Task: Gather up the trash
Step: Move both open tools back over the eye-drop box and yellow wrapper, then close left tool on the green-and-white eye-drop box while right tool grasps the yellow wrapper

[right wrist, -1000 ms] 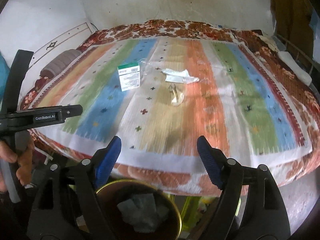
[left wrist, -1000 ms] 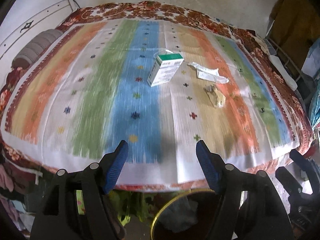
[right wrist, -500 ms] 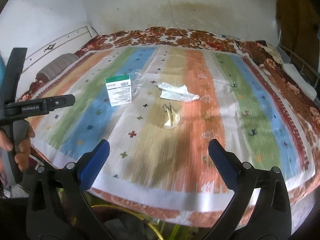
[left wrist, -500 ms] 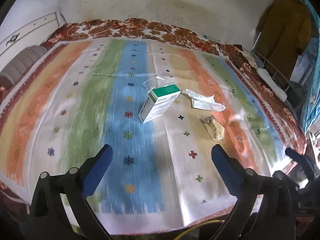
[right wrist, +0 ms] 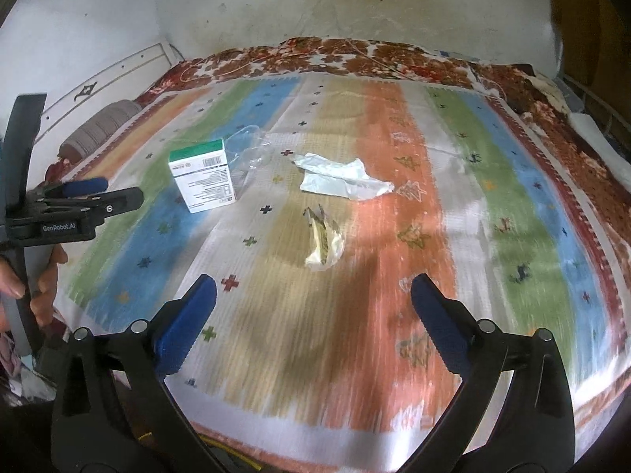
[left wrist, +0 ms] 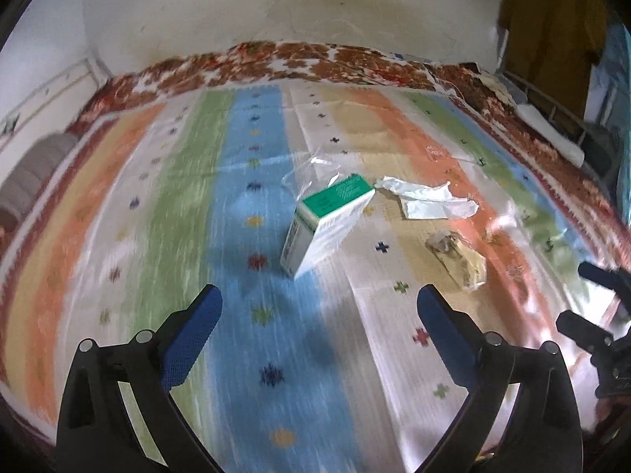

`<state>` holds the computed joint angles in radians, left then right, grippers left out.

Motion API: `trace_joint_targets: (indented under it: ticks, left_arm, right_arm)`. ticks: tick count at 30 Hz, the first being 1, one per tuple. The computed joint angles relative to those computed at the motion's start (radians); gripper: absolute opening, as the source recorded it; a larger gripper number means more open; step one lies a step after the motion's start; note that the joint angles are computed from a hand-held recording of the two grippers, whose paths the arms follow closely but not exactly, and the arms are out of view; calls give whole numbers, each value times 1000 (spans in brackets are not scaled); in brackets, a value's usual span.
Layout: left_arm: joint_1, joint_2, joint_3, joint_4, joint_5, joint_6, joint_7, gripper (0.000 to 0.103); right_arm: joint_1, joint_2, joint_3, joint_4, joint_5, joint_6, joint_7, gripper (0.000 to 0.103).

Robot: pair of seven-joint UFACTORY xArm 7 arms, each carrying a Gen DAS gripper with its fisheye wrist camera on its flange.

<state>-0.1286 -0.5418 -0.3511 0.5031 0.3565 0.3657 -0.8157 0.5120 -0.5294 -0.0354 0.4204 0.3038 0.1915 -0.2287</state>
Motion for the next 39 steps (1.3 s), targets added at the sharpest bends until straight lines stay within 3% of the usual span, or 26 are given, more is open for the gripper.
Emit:
trace_joint_targets:
  ticks: [2,6,7,10,14,17,20,22,23,24,27,29,30,32,34,37,39]
  left_arm:
    - [13,31,1,15,15,-16,10,97]
    - [-28,115,78,26,-37,-64,84,97]
    - [-13,131,67,30,-24,-73,83,97]
    - [36,180,35,48,41,-109,75,97]
    - [130,246,-33,101,208,-117,9,97]
    - [150,293,-26,137,312,-131,-40,96]
    - [122,315,19,139,331,-172,-38,84]
    - [49,328,94,123,243,-216,51,60]
    - [43,332,99,121,227,-224,61,59]
    - [68,332,77,122,254,-221,32,49]
    - [105,329,53,112,296,-256,-38,29]
    - [50,329,104,91,202,-291,14,27]
    - [51,321,100,85,184,-297,21,26]
    - [63,288,78,74,156,-288,12,26]
    - [10,259,111,63,64,-256,55,26]
    - [-12,204,89,72,2,-136,76,26]
    - [-26,175,77,76,-17,-74,80,26]
  right_arm:
    - [15,50,-15,27,5,-16,-18,94]
    - [80,156,-72,92,70,-31,-97,93]
    - [84,183,-73,107,85,-39,-119,93]
    - [68,240,-48,135,116,-57,-150,93]
    - [126,324,-97,188,302,-54,-255,90]
    - [136,373,-97,220,401,-60,-338,86]
    - [119,425,-84,259,482,-46,-380,83]
    - [104,455,-75,287,551,-24,-419,70]
    - [102,470,-71,305,610,-10,-468,66]
    - [92,484,-60,316,627,-8,-485,59]
    - [54,510,-15,316,526,-25,-394,34]
    - [28,511,11,307,495,-16,-359,23]
    - [18,504,24,302,497,-19,-361,19]
    - [-4,482,48,292,506,-19,-380,16]
    - [-34,447,76,279,479,-8,-353,16]
    - [-75,394,107,263,450,27,-318,15]
    - [-101,346,134,235,362,40,-249,15]
